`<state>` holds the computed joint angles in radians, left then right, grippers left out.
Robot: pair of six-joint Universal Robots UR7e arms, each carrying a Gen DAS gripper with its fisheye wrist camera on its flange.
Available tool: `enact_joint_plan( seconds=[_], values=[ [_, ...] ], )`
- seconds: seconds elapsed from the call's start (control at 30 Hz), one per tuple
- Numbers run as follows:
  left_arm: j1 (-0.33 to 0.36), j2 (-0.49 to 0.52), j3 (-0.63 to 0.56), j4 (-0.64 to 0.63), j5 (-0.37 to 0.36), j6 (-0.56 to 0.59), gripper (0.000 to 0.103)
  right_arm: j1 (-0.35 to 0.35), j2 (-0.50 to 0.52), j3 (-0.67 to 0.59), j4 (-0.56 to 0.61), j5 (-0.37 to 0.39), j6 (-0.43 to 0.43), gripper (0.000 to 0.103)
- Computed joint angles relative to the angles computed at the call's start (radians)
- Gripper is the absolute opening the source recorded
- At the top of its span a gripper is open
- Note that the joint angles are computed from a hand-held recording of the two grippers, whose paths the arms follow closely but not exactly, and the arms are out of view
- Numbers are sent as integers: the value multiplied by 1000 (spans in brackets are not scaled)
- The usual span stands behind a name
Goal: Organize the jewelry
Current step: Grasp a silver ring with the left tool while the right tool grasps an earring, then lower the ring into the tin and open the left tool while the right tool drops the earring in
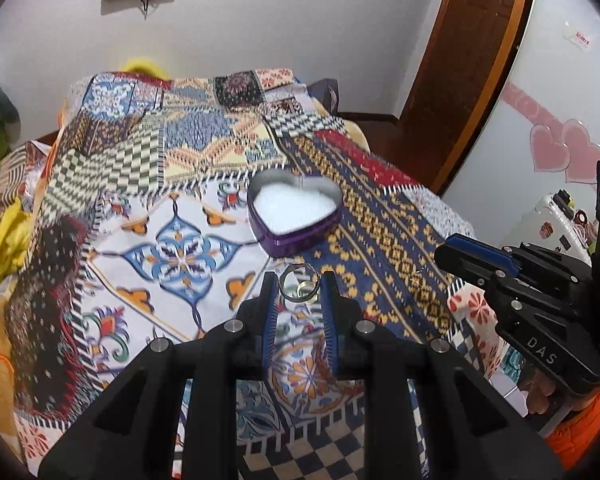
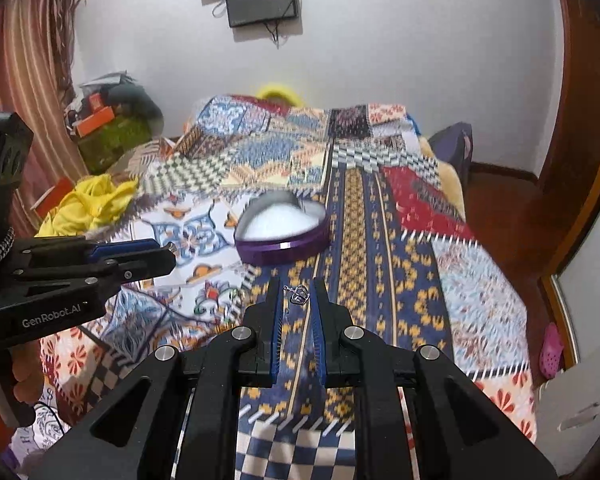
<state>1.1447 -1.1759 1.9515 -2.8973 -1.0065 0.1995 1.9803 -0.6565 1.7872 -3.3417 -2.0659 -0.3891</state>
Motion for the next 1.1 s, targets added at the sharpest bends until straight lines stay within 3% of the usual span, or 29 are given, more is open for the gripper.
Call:
enact_joint_plan(
  seconds=[0.53, 1.1],
  values=[
    [1, 56, -98, -39, -4, 68, 20, 9, 51, -116, -35, 27, -63, 12],
    [40, 158, -232, 33, -3, 122, 20, -23, 111, -256, 75, 54, -86, 12]
  ],
)
